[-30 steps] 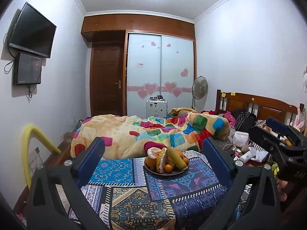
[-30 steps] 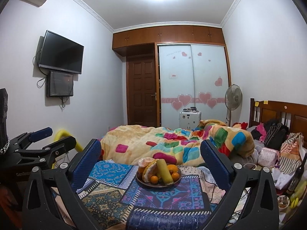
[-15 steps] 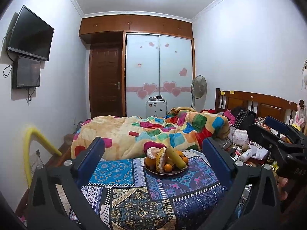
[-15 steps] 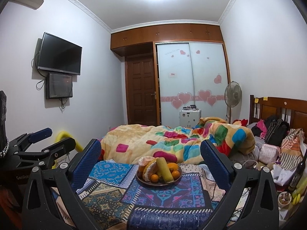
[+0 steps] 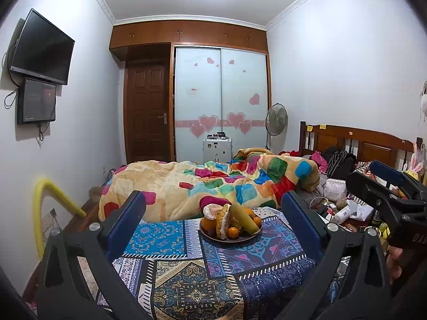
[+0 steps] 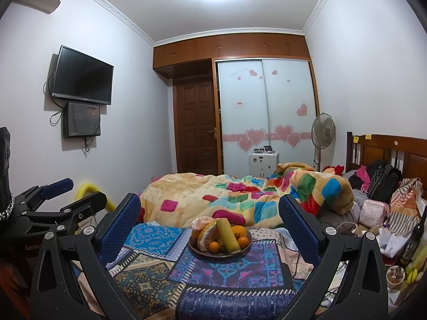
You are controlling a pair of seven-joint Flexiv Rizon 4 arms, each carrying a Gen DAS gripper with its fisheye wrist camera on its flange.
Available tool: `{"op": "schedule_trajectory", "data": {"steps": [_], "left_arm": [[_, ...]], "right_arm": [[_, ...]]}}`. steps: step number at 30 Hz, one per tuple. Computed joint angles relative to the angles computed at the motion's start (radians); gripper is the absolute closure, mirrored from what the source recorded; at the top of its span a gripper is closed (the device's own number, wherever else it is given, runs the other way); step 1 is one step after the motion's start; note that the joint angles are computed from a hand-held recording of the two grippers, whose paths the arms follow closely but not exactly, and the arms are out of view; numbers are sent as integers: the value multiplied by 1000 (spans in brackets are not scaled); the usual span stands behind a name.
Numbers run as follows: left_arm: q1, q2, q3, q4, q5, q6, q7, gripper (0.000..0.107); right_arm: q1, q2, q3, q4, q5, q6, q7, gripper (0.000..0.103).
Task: Organize fruits
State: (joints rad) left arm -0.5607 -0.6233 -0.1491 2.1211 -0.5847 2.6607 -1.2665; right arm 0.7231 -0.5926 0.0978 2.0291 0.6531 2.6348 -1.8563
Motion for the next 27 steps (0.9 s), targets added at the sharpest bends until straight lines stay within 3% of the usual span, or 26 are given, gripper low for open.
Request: {"op": "schedule_trajectory", "data": {"steps": [27], "left_arm": [[9,3,0,4,53,-18,-27,4]], "right_arm": [[0,4,7,6,7,3,-1,0]]}}
